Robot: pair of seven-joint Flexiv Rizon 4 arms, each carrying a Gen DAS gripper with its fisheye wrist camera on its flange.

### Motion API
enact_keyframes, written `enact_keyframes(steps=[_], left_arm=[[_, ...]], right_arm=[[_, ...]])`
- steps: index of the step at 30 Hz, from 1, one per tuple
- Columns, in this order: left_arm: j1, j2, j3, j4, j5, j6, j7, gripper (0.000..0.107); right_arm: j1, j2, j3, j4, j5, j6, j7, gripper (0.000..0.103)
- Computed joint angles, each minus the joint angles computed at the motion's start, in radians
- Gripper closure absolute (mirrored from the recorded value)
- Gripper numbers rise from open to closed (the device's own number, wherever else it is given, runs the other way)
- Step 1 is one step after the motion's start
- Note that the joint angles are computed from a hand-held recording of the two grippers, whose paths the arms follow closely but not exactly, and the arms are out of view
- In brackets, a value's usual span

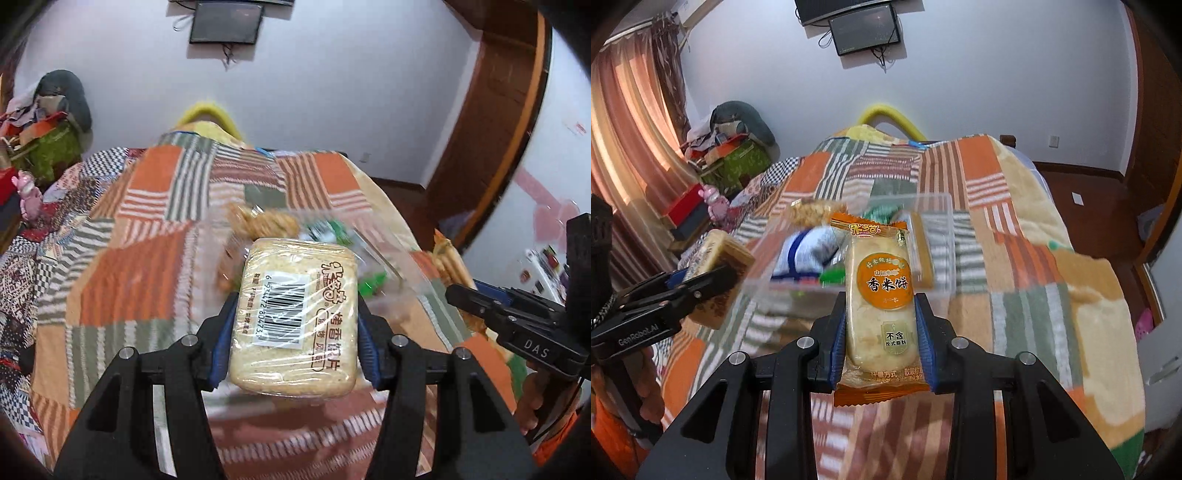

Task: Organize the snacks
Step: 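Place the bread loaf into the box with the left tool while the right drops the orange-label cake in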

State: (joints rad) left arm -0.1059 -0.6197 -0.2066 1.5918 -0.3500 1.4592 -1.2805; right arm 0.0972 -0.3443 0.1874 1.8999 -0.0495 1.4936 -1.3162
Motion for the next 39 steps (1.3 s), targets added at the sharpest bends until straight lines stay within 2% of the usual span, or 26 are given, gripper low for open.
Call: enact_keyframes(steps=[4, 9, 12, 18, 20, 24, 30, 38, 39], left_arm=[[-0.037, -0.06, 0.074, -0.102, 0.025, -0.044, -0.042, 0.051], [-0.042, -0.124, 0.1, -0.182, 0.039, -0.089, -0.079, 0.051], [-0.037, -0.165, 0.098, -0.229, 0.046, -0.114, -0.09, 0.051], [-0.061, -0.2, 0.144, -0.281, 0.083, -0.128, -0.135, 0.05], [-0.052, -0.198, 0.135, -0.28, 0.084, -0.141, -0.14, 0.048], [-0.036, -0.18, 0.111, -0.258, 0.085, -0.137, -0.128, 0.044], [-0.019, -0.096, 0.071, -0.151, 0.089, -0.049, -0.087, 0.042], [0.055, 0.085, -0.06, 0.072, 0.064, 0.178, -0.018, 0.042], [0.077, 0.117, -0.09, 0.111, 0.067, 0.213, -0.011, 0.042]], right_arm=[[0.02, -0.048, -0.028, -0.058, -0.018, -0.01, 0.03, 0.072], [0.041, -0.109, -0.058, -0.131, -0.051, -0.051, 0.075, 0.072], [0.03, -0.143, -0.045, -0.175, -0.053, -0.087, 0.075, 0.072], [0.027, -0.162, -0.039, -0.202, -0.061, -0.137, 0.061, 0.071], [0.025, -0.155, -0.041, -0.195, -0.058, -0.144, 0.056, 0.071], [-0.011, -0.132, -0.001, -0.183, -0.009, -0.161, 0.015, 0.056], [0.011, -0.053, -0.029, -0.099, -0.014, -0.111, 0.001, 0.055], [0.028, 0.12, -0.034, 0.05, -0.025, 0.047, 0.001, 0.055], [0.055, 0.139, -0.069, 0.079, -0.066, 0.088, 0.025, 0.055]])
